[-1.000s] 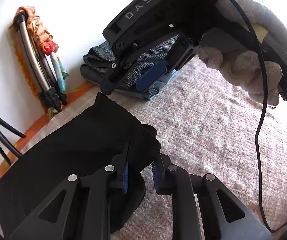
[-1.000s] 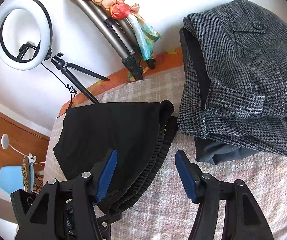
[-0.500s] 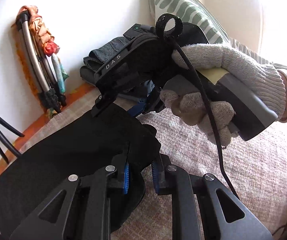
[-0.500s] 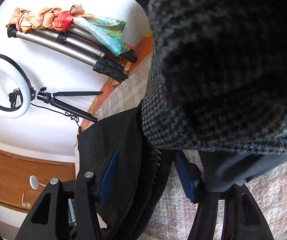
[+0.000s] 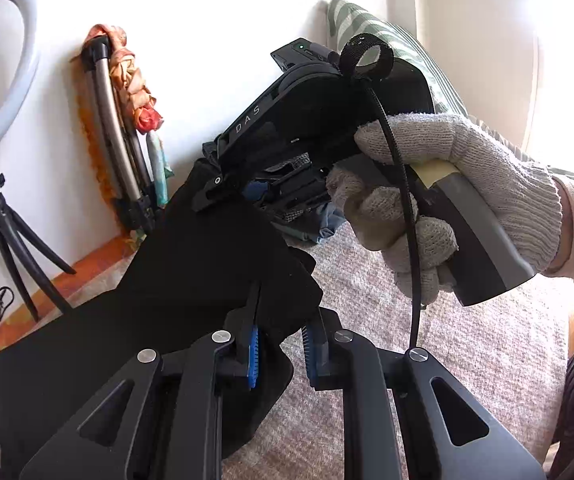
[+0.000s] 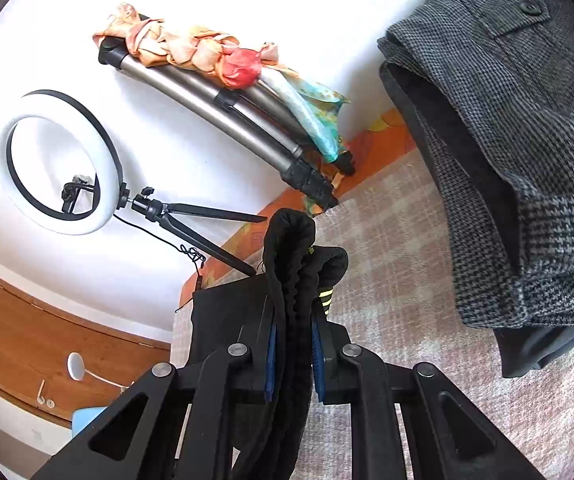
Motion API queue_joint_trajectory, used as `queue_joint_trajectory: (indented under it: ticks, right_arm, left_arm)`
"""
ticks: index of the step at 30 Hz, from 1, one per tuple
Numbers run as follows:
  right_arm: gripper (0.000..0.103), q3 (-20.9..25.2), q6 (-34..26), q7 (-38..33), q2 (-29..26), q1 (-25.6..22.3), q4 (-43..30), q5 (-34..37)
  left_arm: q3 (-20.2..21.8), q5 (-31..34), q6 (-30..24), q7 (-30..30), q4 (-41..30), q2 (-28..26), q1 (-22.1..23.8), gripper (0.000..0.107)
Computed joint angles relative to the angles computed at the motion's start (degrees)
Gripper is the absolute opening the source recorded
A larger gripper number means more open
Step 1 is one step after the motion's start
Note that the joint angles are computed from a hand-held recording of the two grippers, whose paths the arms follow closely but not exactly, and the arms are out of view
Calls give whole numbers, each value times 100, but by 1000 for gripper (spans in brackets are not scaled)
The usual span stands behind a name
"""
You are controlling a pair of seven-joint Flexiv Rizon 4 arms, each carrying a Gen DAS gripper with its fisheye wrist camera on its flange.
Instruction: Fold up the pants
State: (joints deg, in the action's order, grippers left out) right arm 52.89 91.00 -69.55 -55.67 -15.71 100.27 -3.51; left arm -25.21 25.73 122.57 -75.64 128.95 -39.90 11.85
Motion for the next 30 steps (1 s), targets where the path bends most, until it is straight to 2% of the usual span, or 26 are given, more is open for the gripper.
queue_joint_trajectory:
  ticks: [7, 15, 21, 26, 30]
  right_arm:
    - [13, -58, -193, -52, 383, 526, -307, -90]
    - [13, -731, -563, -138, 484, 1938, -1199, 77]
    - [13, -1284, -1025, -167, 234, 2976, -1999, 171]
    - [13, -1842, -1603, -65, -126, 3870, -2908, 170]
    - [13, -2201, -2122, 21, -551, 4442, -3711, 211]
  left_arm:
    - [-70, 446, 416, -411, 420, 486, 752, 15]
    - [-60, 1362, 676, -1244, 649, 808, 2000, 15]
    - [162, 2000, 807, -1727, 628, 669, 2749, 15]
    - [-64, 2643, 564, -2251, 417, 252, 3691, 15]
    - [-179, 2819, 303, -2298, 268, -85, 4172, 15]
